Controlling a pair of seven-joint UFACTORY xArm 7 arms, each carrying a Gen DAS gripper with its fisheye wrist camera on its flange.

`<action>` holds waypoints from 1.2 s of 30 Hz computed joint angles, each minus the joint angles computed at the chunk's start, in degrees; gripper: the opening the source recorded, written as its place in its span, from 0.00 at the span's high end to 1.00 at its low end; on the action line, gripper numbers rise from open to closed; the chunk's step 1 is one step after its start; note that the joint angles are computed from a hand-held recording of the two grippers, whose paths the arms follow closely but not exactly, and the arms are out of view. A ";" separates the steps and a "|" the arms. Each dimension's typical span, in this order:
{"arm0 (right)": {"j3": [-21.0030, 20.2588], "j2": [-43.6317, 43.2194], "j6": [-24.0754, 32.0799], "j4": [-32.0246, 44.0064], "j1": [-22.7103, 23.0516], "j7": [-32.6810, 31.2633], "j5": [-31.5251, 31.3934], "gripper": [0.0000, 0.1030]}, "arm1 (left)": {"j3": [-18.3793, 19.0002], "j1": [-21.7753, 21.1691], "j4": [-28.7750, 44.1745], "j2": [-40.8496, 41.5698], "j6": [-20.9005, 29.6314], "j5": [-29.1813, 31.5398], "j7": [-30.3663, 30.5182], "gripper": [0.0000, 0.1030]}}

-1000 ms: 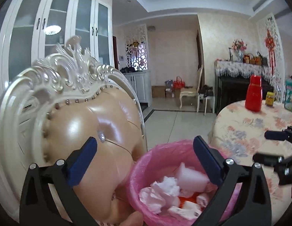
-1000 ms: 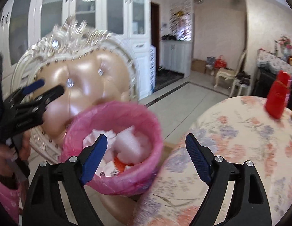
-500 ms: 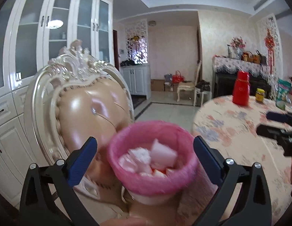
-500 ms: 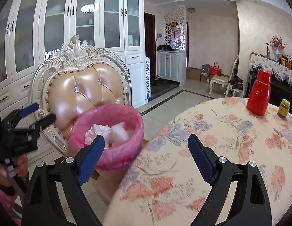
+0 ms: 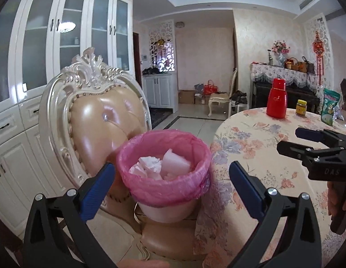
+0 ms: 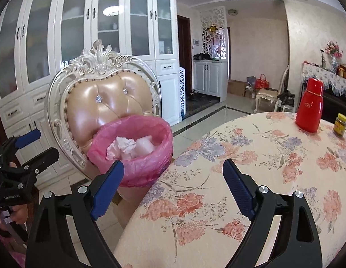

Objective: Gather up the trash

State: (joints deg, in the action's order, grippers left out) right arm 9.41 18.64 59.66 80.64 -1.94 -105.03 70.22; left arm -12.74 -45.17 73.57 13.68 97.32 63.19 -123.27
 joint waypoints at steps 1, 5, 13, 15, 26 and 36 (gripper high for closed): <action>0.01 -0.21 -0.40 -0.33 0.06 -0.60 0.02 0.18 | -0.06 -0.05 0.41 0.32 -0.05 -0.41 -0.45 0.04; -0.10 -0.14 -0.62 -0.17 0.17 -1.02 -0.82 0.18 | 0.02 0.02 0.59 0.61 -1.01 -1.79 -1.73 0.04; 0.09 2.21 0.83 3.02 -0.66 1.67 -2.80 0.18 | 0.40 -0.39 1.40 1.69 -2.10 -4.19 -2.53 0.04; 0.32 2.38 0.99 3.26 -0.93 1.98 -2.98 0.18 | 0.50 -0.62 1.58 1.85 -1.75 -4.66 -3.03 0.04; 0.75 2.67 1.71 3.60 -1.36 1.79 -4.28 0.18 | 0.88 -1.17 2.07 2.46 -1.56 -5.58 -3.24 0.04; 0.57 1.78 3.06 2.72 -1.39 0.44 -4.22 0.18 | 0.85 -0.95 1.40 2.04 -2.50 -6.19 -4.17 0.04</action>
State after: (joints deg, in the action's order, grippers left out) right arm 9.98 20.42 62.73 83.35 -3.33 -104.59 66.00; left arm -11.89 -46.12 74.97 15.72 94.82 57.00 -127.44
